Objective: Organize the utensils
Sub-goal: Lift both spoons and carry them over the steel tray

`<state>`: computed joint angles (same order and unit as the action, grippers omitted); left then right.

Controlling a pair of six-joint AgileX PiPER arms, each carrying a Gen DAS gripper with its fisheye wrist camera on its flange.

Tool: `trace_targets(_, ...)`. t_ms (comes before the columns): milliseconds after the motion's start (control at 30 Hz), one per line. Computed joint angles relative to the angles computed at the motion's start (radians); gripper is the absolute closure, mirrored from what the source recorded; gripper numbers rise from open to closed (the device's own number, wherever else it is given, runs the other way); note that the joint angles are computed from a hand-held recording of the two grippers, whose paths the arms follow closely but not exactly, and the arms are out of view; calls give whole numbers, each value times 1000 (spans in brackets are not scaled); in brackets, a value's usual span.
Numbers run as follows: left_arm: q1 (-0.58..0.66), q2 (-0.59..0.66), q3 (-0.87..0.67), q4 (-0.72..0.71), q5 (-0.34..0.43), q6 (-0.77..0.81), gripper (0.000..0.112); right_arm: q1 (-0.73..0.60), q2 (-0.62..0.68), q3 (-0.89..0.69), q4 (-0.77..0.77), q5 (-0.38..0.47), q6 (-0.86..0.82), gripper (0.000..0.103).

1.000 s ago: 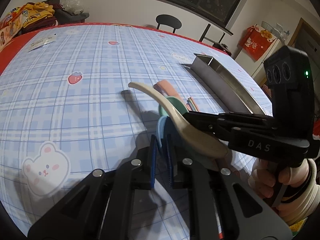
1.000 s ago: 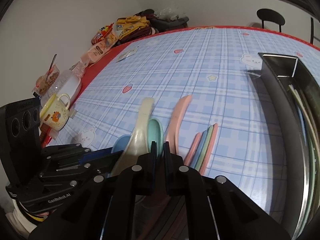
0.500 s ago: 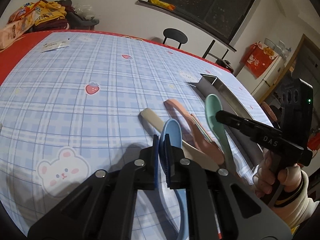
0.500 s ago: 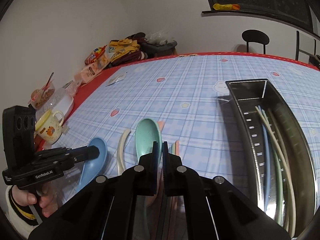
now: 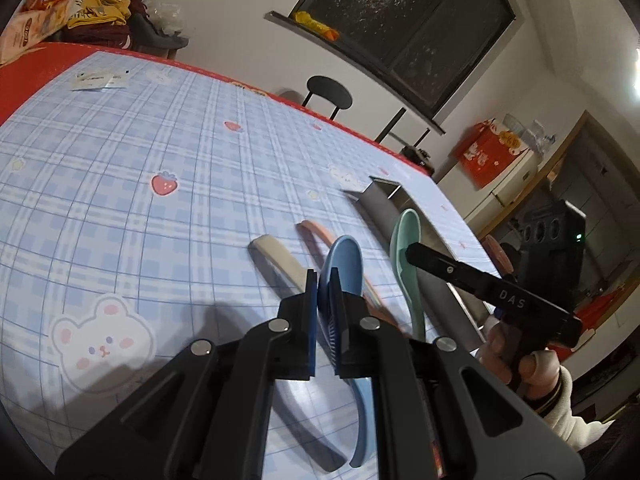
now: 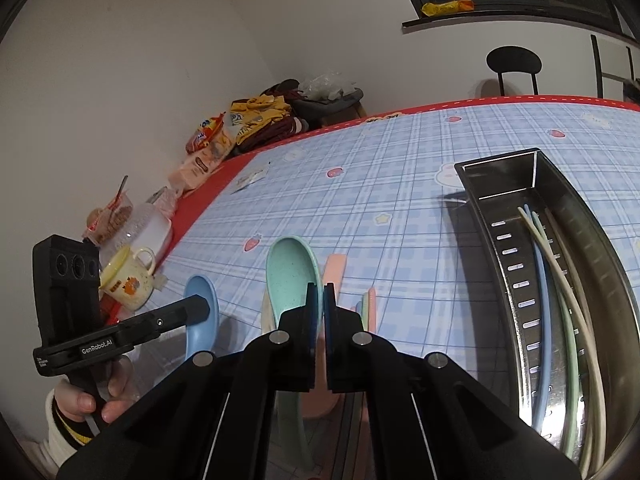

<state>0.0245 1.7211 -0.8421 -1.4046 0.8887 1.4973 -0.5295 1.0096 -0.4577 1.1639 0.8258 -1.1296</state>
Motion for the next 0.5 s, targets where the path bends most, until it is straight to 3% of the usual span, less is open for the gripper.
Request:
trace_targets(167, 28, -10, 13, -39, 50, 34, 103, -31, -16, 1, 14, 41, -19, 99)
trace_targets(500, 16, -16, 22, -69, 4, 57, 103, -55, -23, -1, 14, 70, -26, 99)
